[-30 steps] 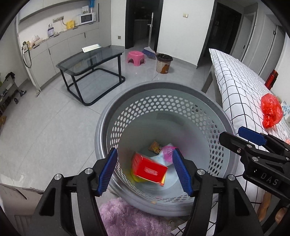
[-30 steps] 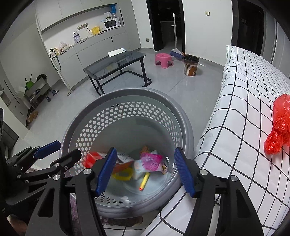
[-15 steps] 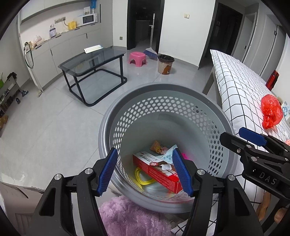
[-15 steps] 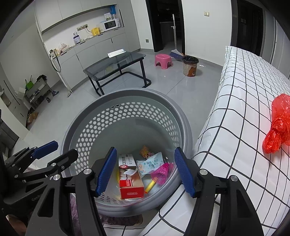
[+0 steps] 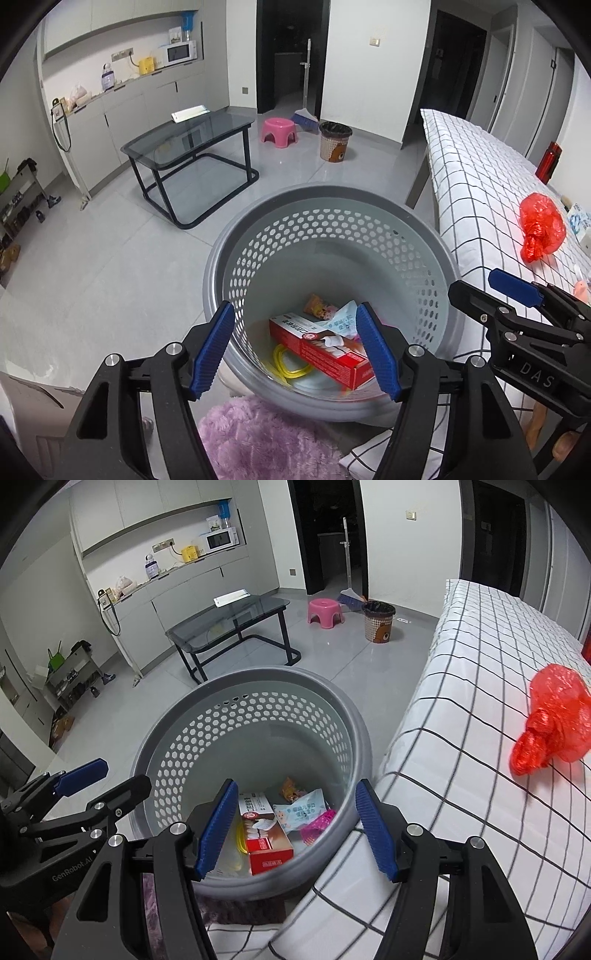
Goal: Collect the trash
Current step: 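Move both open tools back over the table, then grasp the crumpled white tissue with the right tool while the left tool grasps the pink pig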
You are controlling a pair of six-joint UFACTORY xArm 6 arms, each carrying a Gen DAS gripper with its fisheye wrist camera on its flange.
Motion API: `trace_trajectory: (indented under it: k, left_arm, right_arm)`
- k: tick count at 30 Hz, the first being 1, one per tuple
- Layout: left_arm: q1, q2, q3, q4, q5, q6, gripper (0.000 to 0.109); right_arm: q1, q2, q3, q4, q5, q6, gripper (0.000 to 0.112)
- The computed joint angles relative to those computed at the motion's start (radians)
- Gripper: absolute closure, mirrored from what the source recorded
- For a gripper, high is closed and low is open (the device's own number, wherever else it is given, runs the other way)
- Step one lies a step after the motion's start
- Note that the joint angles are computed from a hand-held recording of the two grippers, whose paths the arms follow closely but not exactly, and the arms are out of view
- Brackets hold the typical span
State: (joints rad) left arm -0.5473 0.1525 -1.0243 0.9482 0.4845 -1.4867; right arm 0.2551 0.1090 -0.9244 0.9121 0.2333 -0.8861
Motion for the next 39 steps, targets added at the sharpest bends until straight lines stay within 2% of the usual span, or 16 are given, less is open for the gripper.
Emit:
trace_trajectory:
  k: [7, 16, 27, 39]
  left_arm:
    - [-0.042, 0.001, -0.025, 0.0, 0.023, 0.008, 0.042]
    - [-0.115, 0.049, -0.115, 0.011, 0.032, 0.026, 0.037]
    - [-0.221, 0.235, -0.373, -0.086, 0.032, 0.165, 0.033]
    - [-0.326, 0.506, -0.785, -0.267, 0.103, 0.393, 0.024]
  right_arm:
    - [-0.028, -0.075, 0.077, 0.015, -0.03, -0.011, 0.049]
    - [-0.139, -0.194, 0.205, 0.064, -0.065, -0.067, 0.046]
    - [-0.429, -0.304, 0.31, 0.088, -0.035, -0.136, 0.043]
    - [-0.714, -0.251, 0.216, 0.17, 0.048, -0.289, 0.041]
